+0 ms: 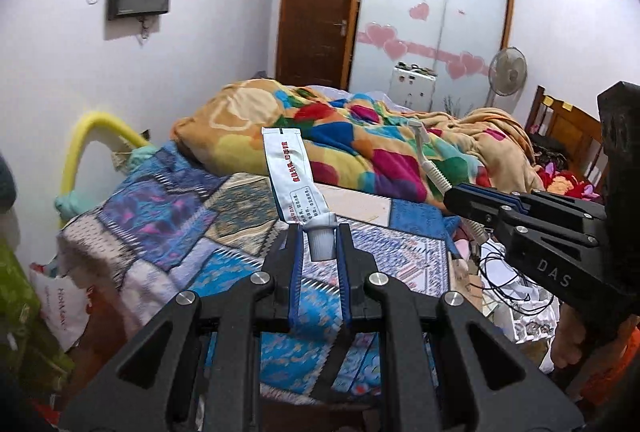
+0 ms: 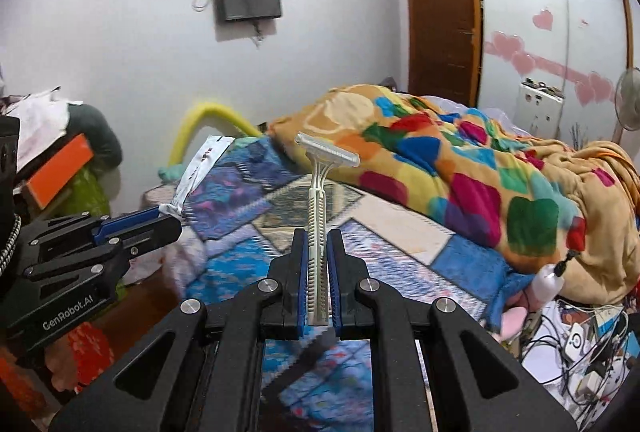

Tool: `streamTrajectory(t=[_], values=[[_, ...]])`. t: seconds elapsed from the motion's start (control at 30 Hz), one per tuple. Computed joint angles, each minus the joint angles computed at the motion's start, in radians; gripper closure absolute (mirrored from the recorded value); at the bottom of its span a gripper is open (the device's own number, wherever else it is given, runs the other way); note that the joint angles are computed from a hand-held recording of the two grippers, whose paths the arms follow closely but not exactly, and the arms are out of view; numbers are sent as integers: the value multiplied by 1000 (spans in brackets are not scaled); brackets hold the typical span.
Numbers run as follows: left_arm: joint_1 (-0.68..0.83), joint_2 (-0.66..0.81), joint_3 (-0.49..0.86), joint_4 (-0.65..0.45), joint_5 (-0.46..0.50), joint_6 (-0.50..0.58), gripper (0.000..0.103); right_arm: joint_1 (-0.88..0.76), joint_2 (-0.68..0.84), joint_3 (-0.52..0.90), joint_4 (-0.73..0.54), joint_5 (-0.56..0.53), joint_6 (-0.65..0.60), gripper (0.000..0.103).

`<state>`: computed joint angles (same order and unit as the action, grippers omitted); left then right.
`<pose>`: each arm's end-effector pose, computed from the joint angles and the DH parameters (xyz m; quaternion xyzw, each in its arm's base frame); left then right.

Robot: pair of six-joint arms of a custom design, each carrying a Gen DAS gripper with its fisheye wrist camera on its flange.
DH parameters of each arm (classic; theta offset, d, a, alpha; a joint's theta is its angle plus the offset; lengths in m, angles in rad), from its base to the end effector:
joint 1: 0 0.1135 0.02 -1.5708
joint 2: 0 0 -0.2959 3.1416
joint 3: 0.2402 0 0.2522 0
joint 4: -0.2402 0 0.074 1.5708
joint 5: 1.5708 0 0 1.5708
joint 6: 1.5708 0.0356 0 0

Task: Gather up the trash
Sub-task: 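Carry the white tube and silver razor with both tools over the white bucket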

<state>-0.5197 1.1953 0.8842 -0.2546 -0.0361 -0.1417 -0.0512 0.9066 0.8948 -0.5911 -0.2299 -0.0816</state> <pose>0.2225 -0.1258 0.3122 0.1561 0.8622 -0.1414 0.4606 0.1729 -0.0007 0.3420 -0.0667 0.8784 0.0706 0.4679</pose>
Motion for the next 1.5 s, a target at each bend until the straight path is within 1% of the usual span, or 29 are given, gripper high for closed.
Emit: streamTrajectory(t=[0.13, 0.23, 0.3, 0.37, 0.43, 0.47, 0.6, 0.67, 0.83, 1.03, 1.1, 1.27, 1.37, 1.5], values=[[95, -116, -56, -53, 54, 14, 88, 202, -18, 0, -3, 127, 86, 94], [211, -207, -99, -104, 119, 47, 88, 373, -6, -3, 8, 235, 155, 94], [301, -248, -118, -138, 173, 79, 88, 459, 2, -7, 16, 286, 188, 94], [409, -277, -130, -175, 230, 125, 88, 554, 23, -9, 32, 338, 231, 94], [523, -294, -137, -209, 295, 179, 88, 630, 55, -11, 56, 367, 271, 94], [602, -301, -142, -228, 342, 218, 88, 662, 67, -14, 66, 380, 289, 94], [874, -293, -166, -273, 486, 370, 88, 787, 160, -14, 126, 415, 349, 94], [972, -278, -177, -290, 530, 430, 88, 842, 220, -8, 158, 425, 364, 94], [1178, -177, -217, -271, 597, 561, 88, 925, 374, 15, 231, 413, 382, 94], [1288, 25, -245, -171, 611, 628, 88, 965, 551, 56, 288, 365, 390, 94], [1296, 106, -248, -132, 605, 624, 88, 970, 601, 72, 298, 350, 392, 94], [1275, 307, -270, 9, 560, 563, 88, 952, 727, 93, 330, 283, 396, 94], [1277, 459, -254, 54, 569, 560, 88, 936, 814, 107, 344, 234, 394, 94], [1265, 638, -237, 128, 519, 535, 88, 934, 945, 133, 350, 198, 383, 94]])
